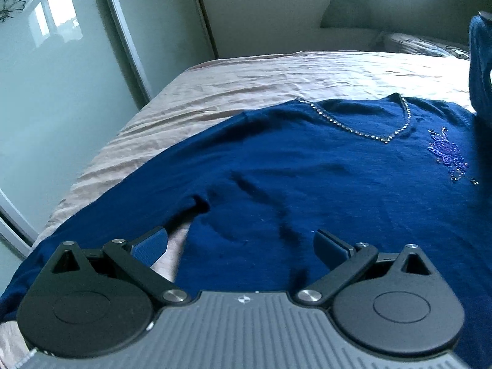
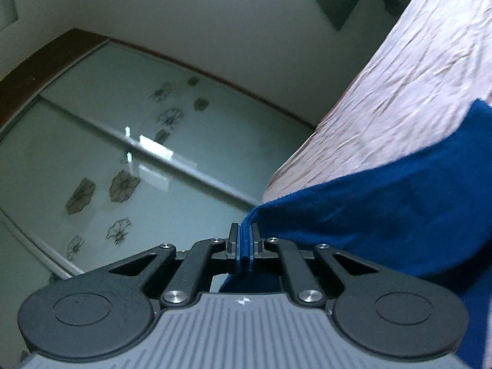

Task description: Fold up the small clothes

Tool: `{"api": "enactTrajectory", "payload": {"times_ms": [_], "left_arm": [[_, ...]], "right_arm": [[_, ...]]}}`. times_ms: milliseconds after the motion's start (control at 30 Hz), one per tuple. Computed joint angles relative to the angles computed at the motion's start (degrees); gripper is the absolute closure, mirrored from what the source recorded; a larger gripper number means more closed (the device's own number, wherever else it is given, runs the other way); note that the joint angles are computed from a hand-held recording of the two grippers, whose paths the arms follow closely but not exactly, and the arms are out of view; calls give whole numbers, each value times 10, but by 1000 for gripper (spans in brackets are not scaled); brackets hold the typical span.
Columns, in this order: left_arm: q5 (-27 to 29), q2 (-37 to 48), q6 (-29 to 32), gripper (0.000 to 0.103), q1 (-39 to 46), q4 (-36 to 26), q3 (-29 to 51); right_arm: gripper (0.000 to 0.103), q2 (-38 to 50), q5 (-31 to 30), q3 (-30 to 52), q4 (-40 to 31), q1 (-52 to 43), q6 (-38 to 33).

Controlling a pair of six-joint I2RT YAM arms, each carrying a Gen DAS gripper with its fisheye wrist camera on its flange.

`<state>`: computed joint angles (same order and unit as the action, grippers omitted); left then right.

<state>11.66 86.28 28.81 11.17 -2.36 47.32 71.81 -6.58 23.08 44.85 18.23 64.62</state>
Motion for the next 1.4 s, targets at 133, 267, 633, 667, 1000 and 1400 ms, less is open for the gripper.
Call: {"api": "enactTrajectory", "payload": {"times_ms": [133, 267, 633, 667, 1000, 1400], "left_arm": [[10, 2, 2, 0, 14, -1, 4], [13, 5, 3, 0, 32, -2, 9], [31, 12, 11, 0, 90, 38, 10], [31, 17, 12, 0, 93, 40, 14], [3, 39, 26, 0, 109, 62, 14], [-14, 62, 26, 0, 117, 42, 31]], "right_arm": [[98, 43, -8, 39, 14, 23, -6], [98, 108, -20, 96, 24, 45, -13], [98, 335, -62, 298, -17, 92, -9], [98, 351, -63, 311, -21, 93, -7], [98, 490, -65, 453, -69, 104, 20], [95, 564, -44, 576, -196, 124, -16]]}}
